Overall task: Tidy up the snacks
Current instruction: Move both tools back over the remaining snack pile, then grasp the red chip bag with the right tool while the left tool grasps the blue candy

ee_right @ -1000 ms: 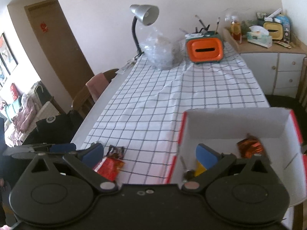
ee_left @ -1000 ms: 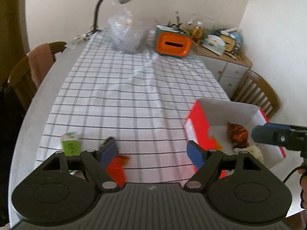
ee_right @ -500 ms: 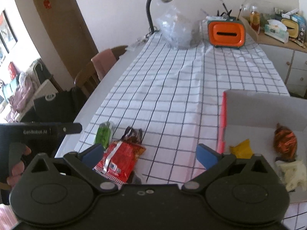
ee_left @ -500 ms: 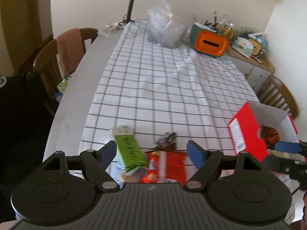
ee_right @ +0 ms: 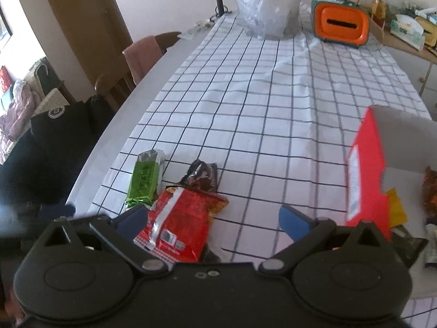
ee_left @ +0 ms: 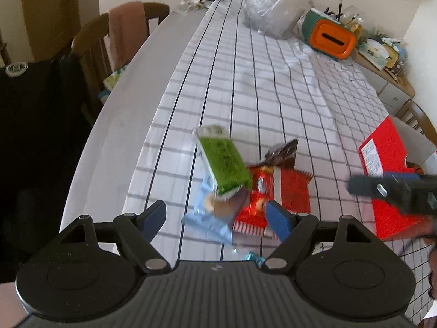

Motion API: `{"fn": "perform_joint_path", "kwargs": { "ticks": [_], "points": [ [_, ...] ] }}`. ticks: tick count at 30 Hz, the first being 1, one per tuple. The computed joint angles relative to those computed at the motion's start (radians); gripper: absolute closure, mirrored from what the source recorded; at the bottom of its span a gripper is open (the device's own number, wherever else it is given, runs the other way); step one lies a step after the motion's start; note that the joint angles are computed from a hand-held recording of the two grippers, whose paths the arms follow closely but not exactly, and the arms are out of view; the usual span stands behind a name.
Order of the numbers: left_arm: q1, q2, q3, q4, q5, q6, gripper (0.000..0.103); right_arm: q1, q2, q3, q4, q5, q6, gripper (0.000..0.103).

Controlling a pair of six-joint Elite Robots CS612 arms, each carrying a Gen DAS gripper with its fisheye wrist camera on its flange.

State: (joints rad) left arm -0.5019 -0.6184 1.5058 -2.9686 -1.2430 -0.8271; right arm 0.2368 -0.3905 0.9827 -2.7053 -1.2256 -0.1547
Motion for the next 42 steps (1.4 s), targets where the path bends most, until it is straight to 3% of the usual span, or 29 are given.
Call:
{"fn": "perform_joint_path", "kwargs": {
  "ticks": [10,20,32,42],
  "points": [
    [-0.011,-0.013,0.037,0.023,0.004,-0.078,0.023,0.046,0.107,-0.193,0.202,-0.073,0.059,0.001],
    [-0.007,-0.028,0.067,0.040,0.000,-0.127,0.023,0.073,0.146,-0.262,0.293,-0.138,0.047,0.001],
    [-0.008,-0.025,0.054,0.057,-0.022,-0.126,0.023,0.073,0.138,-0.246,0.297,-0.110,0.006,0.023],
    [-0.009,-0.009,0.016,0.093,-0.053,-0.168,0.023,0.049,0.112,-0.200,0.267,-0.067,-0.034,0.032]
  ]
}}
